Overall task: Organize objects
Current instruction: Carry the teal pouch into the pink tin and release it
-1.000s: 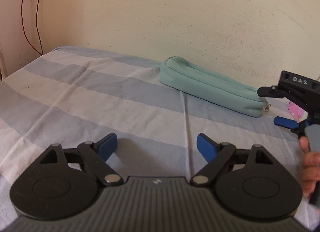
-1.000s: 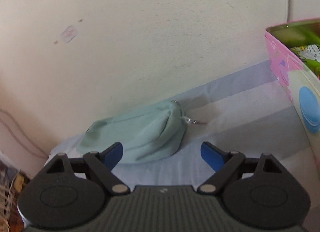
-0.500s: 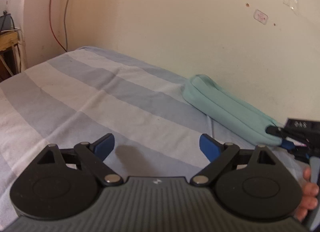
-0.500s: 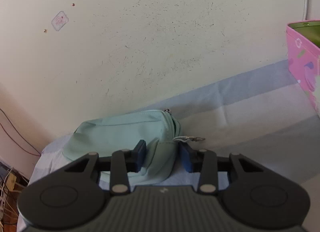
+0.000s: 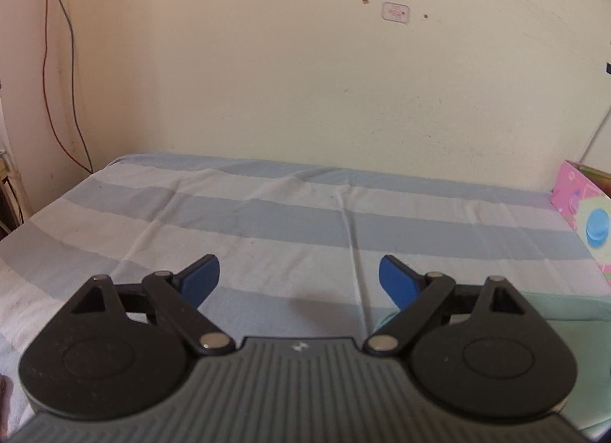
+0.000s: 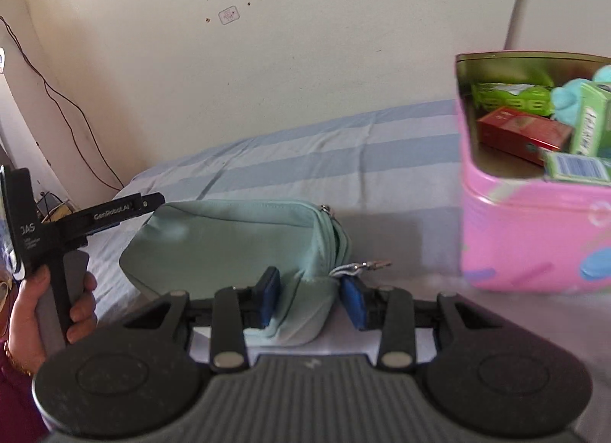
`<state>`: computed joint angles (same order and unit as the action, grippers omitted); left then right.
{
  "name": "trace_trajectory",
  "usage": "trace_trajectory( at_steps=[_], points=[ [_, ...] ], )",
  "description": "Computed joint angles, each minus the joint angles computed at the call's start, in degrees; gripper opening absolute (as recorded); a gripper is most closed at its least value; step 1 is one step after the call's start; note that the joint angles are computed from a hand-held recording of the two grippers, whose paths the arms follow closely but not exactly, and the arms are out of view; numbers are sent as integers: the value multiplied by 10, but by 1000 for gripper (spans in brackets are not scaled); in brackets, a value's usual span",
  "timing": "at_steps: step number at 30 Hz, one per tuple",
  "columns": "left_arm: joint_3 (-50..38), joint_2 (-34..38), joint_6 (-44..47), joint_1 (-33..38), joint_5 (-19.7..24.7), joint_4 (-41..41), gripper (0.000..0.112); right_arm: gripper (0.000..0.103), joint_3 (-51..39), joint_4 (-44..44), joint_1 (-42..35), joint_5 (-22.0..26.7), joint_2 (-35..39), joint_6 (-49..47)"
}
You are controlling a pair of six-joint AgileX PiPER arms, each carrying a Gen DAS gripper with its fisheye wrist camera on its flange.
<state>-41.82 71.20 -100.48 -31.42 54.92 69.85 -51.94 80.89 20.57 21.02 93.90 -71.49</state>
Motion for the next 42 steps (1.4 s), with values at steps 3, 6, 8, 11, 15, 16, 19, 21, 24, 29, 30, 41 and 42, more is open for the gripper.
trace_trajectory(
  at_steps=[3, 6, 8, 11, 15, 16, 19, 21, 24, 29, 30, 41, 42],
  points=[
    [13, -32, 26, -5, -50, -32, 92, 35, 66, 69, -23, -9, -55, -86],
    [27, -70, 46, -22, -103, -76, 91, 36, 126, 118, -53, -9, -103, -164],
    [30, -80, 38, -54, -116, -94, 83, 36, 153, 117, -82, 8, -126, -176],
    [27, -86, 26, -104, -100, -110, 73, 36, 181, 101, -136, 45, -149, -182],
    [35, -109, -39, -162, -72, -109, 74, 36, 199, 98, -203, 104, -149, -193],
    [40, -119, -42, -156, -88, -116, 74, 37, 200, 103, -218, 120, -143, -202],
    [38, -133, -70, -188, -89, -110, 74, 37, 205, 114, -237, 142, -137, -227],
    [17, -111, -53, -218, -62, -112, 74, 37, 210, 128, -242, 150, -132, -250],
    [-1, -73, 9, -206, -94, -153, 73, 38, 207, 135, -262, 179, -112, -265],
    [-34, 4, 19, -232, -84, -133, 65, 39, 211, 138, -285, 215, -100, -285],
    [-44, 6, 27, -235, -77, -134, 63, 38, 212, 136, -289, 219, -101, -285],
    [-314, 132, 189, -169, -118, -114, 60, 38, 65, 140, -389, 276, -126, -275],
    [-359, 168, 218, -151, -131, -133, 60, 38, 34, 139, -388, 265, -111, -270]
  ],
)
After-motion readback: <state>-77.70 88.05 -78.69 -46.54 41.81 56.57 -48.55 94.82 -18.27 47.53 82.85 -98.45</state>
